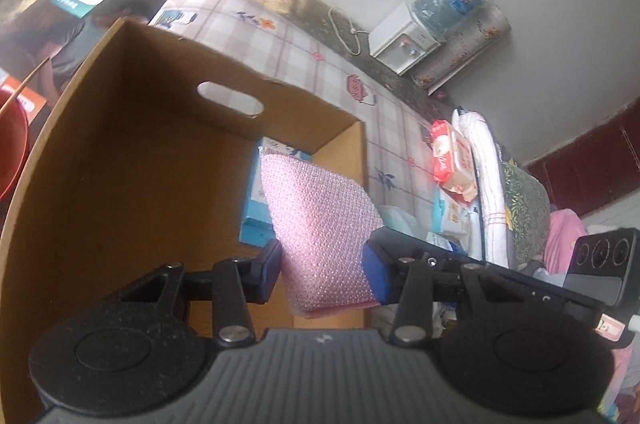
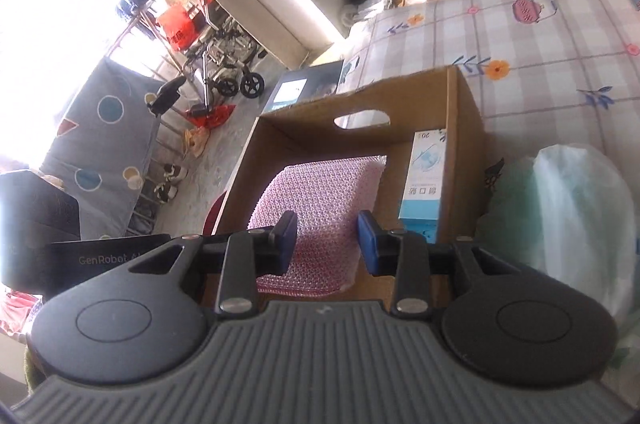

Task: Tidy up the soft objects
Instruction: 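Lower the pink pad into the cardboard box beside the blue box, release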

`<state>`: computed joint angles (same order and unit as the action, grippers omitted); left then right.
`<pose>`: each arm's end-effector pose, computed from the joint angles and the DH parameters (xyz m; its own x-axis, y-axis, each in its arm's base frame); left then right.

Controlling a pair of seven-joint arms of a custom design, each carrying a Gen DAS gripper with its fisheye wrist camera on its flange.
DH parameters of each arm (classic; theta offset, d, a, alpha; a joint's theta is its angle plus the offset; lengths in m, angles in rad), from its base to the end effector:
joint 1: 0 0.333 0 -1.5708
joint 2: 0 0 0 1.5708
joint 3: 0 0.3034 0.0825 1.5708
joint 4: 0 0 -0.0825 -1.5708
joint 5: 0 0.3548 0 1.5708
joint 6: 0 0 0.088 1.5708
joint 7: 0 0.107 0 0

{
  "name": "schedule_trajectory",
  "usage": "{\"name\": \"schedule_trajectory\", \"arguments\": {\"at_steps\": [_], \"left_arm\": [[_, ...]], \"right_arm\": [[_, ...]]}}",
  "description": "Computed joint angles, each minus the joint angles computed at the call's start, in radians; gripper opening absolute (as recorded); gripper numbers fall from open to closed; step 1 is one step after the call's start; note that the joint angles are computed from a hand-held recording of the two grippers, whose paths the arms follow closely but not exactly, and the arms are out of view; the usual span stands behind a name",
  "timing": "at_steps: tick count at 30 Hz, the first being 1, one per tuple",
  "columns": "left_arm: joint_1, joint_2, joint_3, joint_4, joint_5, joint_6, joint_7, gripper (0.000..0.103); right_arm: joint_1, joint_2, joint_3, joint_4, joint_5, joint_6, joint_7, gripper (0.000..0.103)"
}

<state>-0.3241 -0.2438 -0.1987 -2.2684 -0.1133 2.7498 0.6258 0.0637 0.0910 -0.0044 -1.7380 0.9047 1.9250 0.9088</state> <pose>0.4316 -0.2516 0.5417 0.2936 -0.7707 0.5655 -0.7668 -0.5431 -0.3422 0.5742 0.0892 0.5445 0.4708 -0.6285 -0.6192 -0.8705 -0.2169 -0.4418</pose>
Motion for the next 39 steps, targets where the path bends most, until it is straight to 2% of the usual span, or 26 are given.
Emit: {"name": "schedule_trajectory", "arguments": {"at_steps": [1,4,8,10,14,21,24,30,33,34,38,39], "left_arm": [[-0.014,-0.004,0.034,-0.026,-0.049,0.009,0.047,0.045],[-0.012,0.024,0.077,-0.053,-0.127,0.038,0.121,0.045],[0.029,0.099,0.079,-0.028,-0.134,0.081,0.197,0.045],[0.055,0.156,0.072,0.013,-0.132,0.057,0.223,0.046],[0.113,0.263,0.039,0.088,-0.094,-0.048,0.195,0.045],[0.145,0.317,0.005,0.135,0.023,-0.072,0.129,0.046],[0.150,0.345,-0.003,0.177,0.059,-0.093,0.155,0.046],[0.126,0.397,-0.003,0.277,0.238,-0.174,0.171,0.044],[0.116,0.401,-0.007,0.293,0.271,-0.198,0.149,0.045],[0.114,0.395,-0.007,0.290,0.277,-0.205,0.136,0.045],[0.102,0.345,-0.007,0.254,0.313,-0.212,0.041,0.062],[0.097,0.327,-0.008,0.244,0.336,-0.217,0.016,0.064]], "right_arm": [[0.013,0.019,0.010,0.014,-0.018,0.006,0.024,0.033],[0.057,0.074,0.041,0.043,-0.066,0.066,0.074,0.033],[0.104,0.142,0.067,0.094,-0.138,0.181,0.082,0.033],[0.120,0.185,0.076,0.130,-0.185,0.215,0.086,0.031],[0.112,0.228,0.089,0.160,-0.215,0.215,0.089,0.031],[0.057,0.136,0.089,0.070,-0.110,0.194,-0.055,0.031],[0.044,0.086,0.074,0.026,-0.064,0.190,-0.118,0.031],[0.028,0.019,0.036,-0.039,-0.017,0.178,-0.170,0.032],[0.021,-0.005,0.019,-0.069,-0.010,0.172,-0.182,0.032],[0.019,-0.014,0.014,-0.081,-0.006,0.175,-0.189,0.032],[0.006,-0.056,-0.007,-0.135,0.035,0.178,-0.218,0.033],[0.002,-0.063,-0.013,-0.141,0.044,0.175,-0.221,0.033]]}}
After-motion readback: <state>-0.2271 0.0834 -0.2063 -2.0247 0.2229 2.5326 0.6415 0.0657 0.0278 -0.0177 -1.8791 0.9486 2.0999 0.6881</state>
